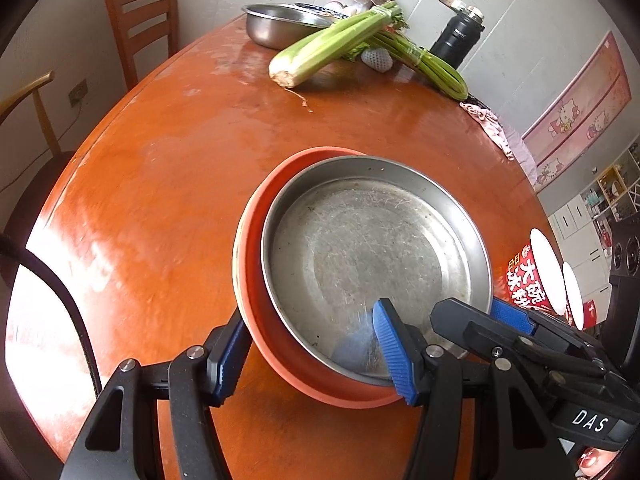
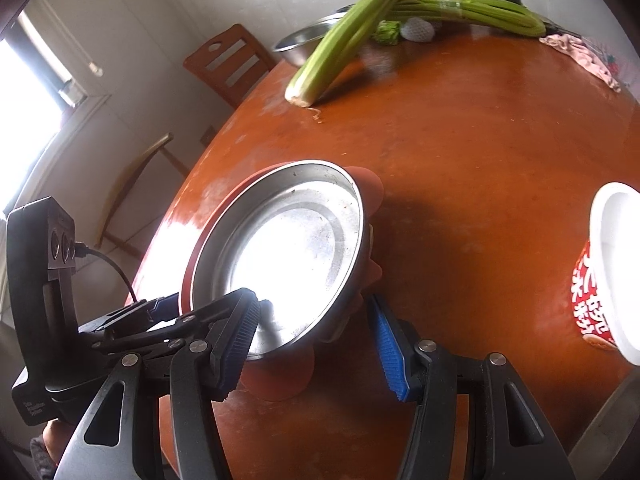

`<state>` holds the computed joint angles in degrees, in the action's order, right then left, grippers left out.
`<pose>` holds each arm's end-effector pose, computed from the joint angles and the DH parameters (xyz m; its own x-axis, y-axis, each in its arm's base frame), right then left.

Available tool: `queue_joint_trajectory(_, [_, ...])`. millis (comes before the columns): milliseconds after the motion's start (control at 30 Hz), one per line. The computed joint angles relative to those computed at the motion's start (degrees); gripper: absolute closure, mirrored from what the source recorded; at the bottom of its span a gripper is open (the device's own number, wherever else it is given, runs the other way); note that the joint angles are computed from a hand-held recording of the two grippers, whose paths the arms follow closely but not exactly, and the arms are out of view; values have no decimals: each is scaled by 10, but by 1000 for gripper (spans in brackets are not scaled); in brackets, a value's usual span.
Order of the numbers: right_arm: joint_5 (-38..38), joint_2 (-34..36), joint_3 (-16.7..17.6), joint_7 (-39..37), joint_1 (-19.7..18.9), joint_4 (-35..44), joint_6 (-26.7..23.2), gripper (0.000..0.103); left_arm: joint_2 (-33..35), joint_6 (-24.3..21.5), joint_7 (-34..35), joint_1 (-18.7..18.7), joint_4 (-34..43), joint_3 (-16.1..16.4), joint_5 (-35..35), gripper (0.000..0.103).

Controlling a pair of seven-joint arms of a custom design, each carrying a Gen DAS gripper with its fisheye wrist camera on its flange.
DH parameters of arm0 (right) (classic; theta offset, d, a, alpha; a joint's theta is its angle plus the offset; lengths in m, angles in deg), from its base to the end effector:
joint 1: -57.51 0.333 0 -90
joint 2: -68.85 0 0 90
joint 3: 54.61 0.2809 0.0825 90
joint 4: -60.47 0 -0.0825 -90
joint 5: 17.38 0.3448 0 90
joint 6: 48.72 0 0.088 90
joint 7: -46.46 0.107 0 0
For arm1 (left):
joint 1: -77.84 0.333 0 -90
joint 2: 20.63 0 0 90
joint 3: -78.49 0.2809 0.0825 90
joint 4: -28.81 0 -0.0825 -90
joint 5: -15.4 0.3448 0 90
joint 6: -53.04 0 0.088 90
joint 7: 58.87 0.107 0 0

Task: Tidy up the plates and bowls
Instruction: 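Withdraw the left tool up from the stacked pan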

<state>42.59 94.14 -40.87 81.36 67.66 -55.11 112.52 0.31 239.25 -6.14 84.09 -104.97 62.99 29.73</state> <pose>0.5467 0.1904 0.2537 0.4362 -0.8217 -0.3669 -0.8462 -0.2360 -0.4777 0.5183 -0.1081 0.2519 0.1867 -0.9306 0.3149 -0.8405 -0.3173 -0.4393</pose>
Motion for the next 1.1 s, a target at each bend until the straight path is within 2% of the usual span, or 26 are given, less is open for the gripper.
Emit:
queue_joint_trajectory(333, [4,-10,-4,8,-4,-10,14,45,10,-16,-2,-51,28,38,-1,43])
queue_joint_trajectory(633, [5,-18,3,7,-1,-19,32,45,-5,-4,-8,-67,10,58,-2,43])
queue_joint_trajectory(867, [33,-34,9,-16,3,-33,56,45,-30,18,-24,-101,-23,102,-2,43])
queue_joint_trajectory(1000, [41,-39,8,-21,8,-38,63,45,-40,21,-32,-105,-34,106,-6,43])
queue_joint_trajectory(1100, [64,-48,14,-44,6,-45,75,45,-51,29,-36,-140,-47,138,-12,42])
